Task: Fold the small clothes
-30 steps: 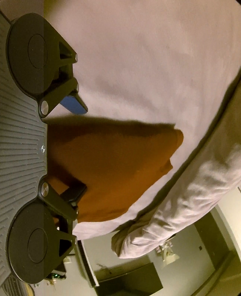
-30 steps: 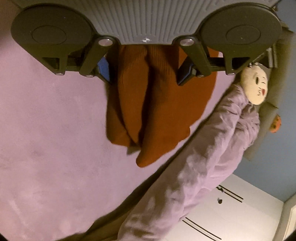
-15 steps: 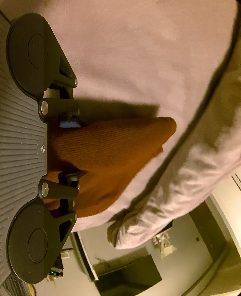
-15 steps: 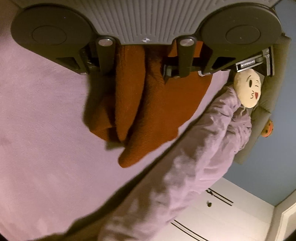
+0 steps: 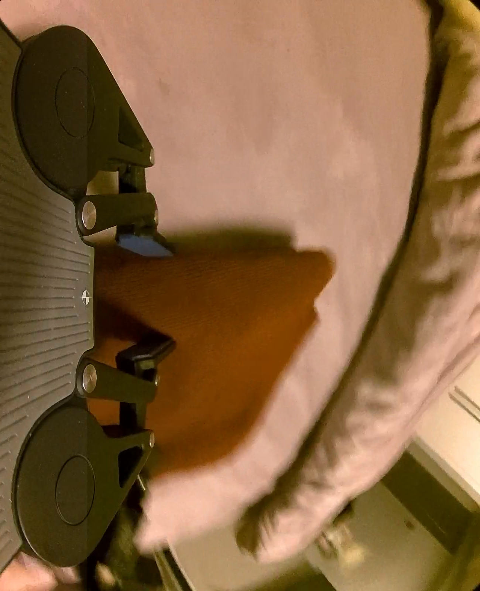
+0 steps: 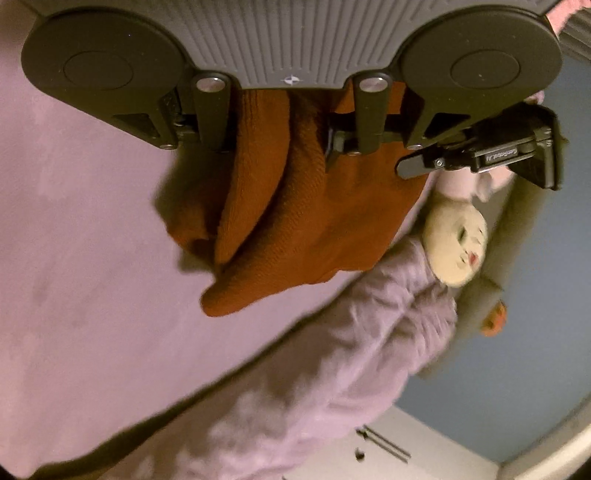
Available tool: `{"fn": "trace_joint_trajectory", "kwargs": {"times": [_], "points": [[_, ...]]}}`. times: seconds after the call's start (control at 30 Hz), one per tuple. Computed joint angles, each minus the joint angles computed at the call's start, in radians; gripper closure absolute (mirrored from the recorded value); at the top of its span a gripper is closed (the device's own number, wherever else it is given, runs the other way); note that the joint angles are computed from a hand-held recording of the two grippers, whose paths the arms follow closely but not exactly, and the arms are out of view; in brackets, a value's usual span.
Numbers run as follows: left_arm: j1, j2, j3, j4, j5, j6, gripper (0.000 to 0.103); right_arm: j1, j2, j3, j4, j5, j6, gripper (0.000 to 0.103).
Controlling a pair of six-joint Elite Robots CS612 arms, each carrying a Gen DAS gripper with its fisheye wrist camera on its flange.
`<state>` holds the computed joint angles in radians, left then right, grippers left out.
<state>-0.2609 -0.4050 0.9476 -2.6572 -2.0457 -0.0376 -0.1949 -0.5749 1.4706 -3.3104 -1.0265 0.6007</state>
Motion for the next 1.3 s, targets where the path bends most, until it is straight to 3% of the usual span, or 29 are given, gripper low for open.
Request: {"fn": "trace_joint_trajectory", "kwargs": {"times": [0.03, 0.1, 0.23, 0.37, 0.43, 0.53, 0.6, 0.7, 0.8, 0.9, 1.0, 1.07, 1.2, 1.3], "points": [[0.002, -0.017, 0.039, -0.049, 0.02, 0.011, 0.052, 0.005, -0.01, 0.012, 0.009, -0.036, 0.014, 0.053], [0.006, -0.048, 0.112, -0.152, 0.023, 0.011, 0.042, 0.015, -0.032, 0.05, -0.031, -0.115, 0.032, 0.052], [-0.003, -0.078, 0.205, -0.298, 0.035, -0.033, 0.026, 0.08, -0.09, 0.104, -0.094, -0.405, -0.112, 0.053], [-0.03, -0.097, 0.268, -0.332, 0.119, -0.007, 0.025, 0.133, -0.099, 0.118, -0.162, -0.462, -0.282, 0.067], [-0.04, -0.101, 0.284, -0.347, 0.165, 0.008, 0.022, 0.151, -0.101, 0.127, -0.144, -0.49, -0.378, 0.072], [-0.045, -0.092, 0.271, -0.314, 0.182, 0.021, 0.016, 0.181, -0.094, 0.113, -0.039, -0.64, -0.507, 0.077], [-0.052, -0.085, 0.262, -0.291, 0.219, 0.028, 0.006, 0.187, -0.086, 0.116, -0.036, -0.682, -0.558, 0.077], [-0.061, -0.081, 0.269, -0.312, 0.27, 0.022, 0.0, 0.194, -0.081, 0.1, -0.016, -0.708, -0.59, 0.077], [-0.052, -0.11, 0.298, -0.286, 0.26, -0.048, 0.0, 0.202, -0.093, 0.099, 0.025, -0.733, -0.58, 0.076], [-0.051, -0.154, 0.375, -0.305, 0.288, -0.029, 0.0, 0.223, -0.122, 0.121, 0.074, -0.791, -0.511, 0.068], [-0.054, -0.184, 0.445, -0.322, 0.343, -0.024, 0.0, 0.238, -0.157, 0.186, 0.064, -0.796, -0.419, 0.065], [-0.05, -0.203, 0.495, -0.36, 0.338, -0.036, 0.0, 0.251, -0.181, 0.22, 0.1, -0.806, -0.369, 0.057], [-0.048, -0.236, 0.552, -0.402, 0.328, 0.002, 0.0, 0.265, -0.217, 0.266, 0.15, -0.791, -0.301, 0.021], [-0.051, -0.25, 0.57, -0.416, 0.337, 0.022, 0.0, 0.268, -0.231, 0.278, 0.161, -0.769, -0.268, 0.01]]}}
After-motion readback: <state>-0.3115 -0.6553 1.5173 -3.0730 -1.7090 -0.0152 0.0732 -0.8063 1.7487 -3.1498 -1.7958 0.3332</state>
